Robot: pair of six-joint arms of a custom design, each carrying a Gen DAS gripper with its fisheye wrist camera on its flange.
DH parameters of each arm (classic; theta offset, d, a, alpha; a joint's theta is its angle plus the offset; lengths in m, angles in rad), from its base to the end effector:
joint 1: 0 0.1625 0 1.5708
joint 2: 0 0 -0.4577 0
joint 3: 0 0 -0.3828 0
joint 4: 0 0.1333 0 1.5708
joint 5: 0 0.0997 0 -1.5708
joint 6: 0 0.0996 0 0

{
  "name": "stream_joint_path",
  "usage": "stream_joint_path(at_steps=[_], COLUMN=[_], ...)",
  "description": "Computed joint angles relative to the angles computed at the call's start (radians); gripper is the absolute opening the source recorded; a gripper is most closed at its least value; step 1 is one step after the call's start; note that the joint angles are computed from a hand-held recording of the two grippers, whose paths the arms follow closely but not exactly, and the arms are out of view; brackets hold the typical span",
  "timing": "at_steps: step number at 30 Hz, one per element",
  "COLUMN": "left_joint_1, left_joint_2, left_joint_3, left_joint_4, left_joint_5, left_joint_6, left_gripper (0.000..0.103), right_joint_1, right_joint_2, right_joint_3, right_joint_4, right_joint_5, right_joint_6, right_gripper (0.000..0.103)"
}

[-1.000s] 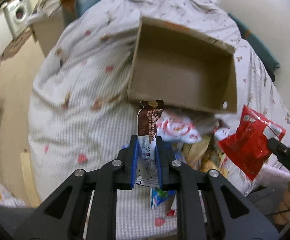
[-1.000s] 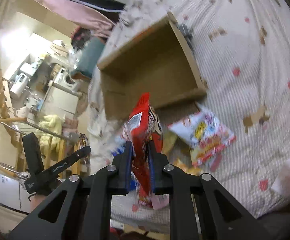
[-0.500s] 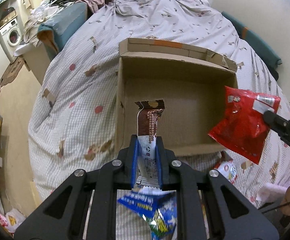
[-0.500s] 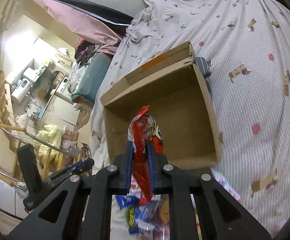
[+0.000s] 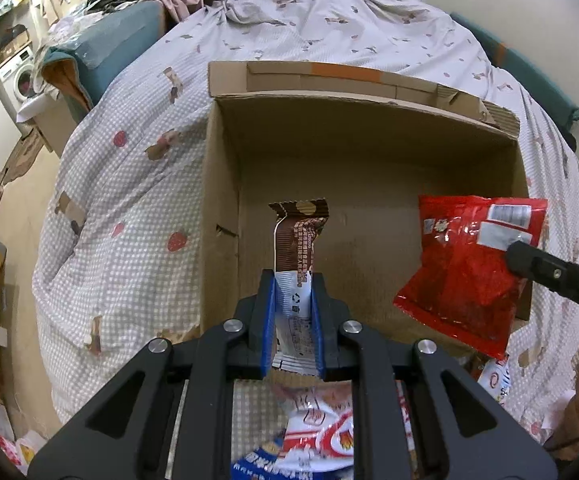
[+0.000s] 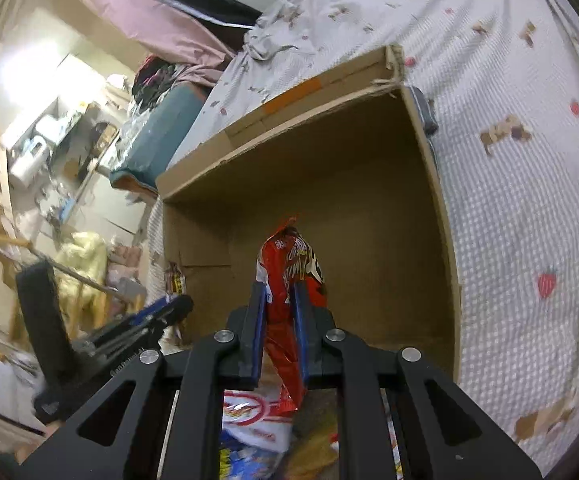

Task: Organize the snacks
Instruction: 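Carry both snacks into the box and open both tools to release them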

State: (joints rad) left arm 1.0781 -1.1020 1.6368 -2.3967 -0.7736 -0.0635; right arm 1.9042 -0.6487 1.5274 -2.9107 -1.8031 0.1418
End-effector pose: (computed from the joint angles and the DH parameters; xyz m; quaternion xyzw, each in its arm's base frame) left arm -0.1280 -0.6709 0.3377 0.1392 0.9029 -0.2340 0.3326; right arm 0.3469 -0.6645 0.1019 0.0661 -0.9651 0.2472 0.0562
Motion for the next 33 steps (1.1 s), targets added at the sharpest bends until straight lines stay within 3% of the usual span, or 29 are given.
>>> stream_joint_path(at_steps=[9,21,33], left_joint_1=[0.010,0.013,0.001], left_joint_2=[0.008,0.009,-0.002], left_joint_3=[0.003,0.006,0.016], left_joint_4=[-0.022,-0.025,-0.024], left_joint_5=[-0.021,-0.020,-0.025], left_joint_6=[0.021,0.010,0.005], left_gripper=[0.013,0.014,0.014], right_joint_1=[0.004,0.002,0.016], right_joint_2=[0.022,0.032,0.034], right_joint_3=[-0.019,-0.038,-0.040], right_joint_4=[-0.008,0.025,-0.005], right_joint_5=[-0.006,-0.028,-0.089], right_joint_6=[-0.033,-0.010,-0.044], right_gripper=[0.014,0.014,0.018])
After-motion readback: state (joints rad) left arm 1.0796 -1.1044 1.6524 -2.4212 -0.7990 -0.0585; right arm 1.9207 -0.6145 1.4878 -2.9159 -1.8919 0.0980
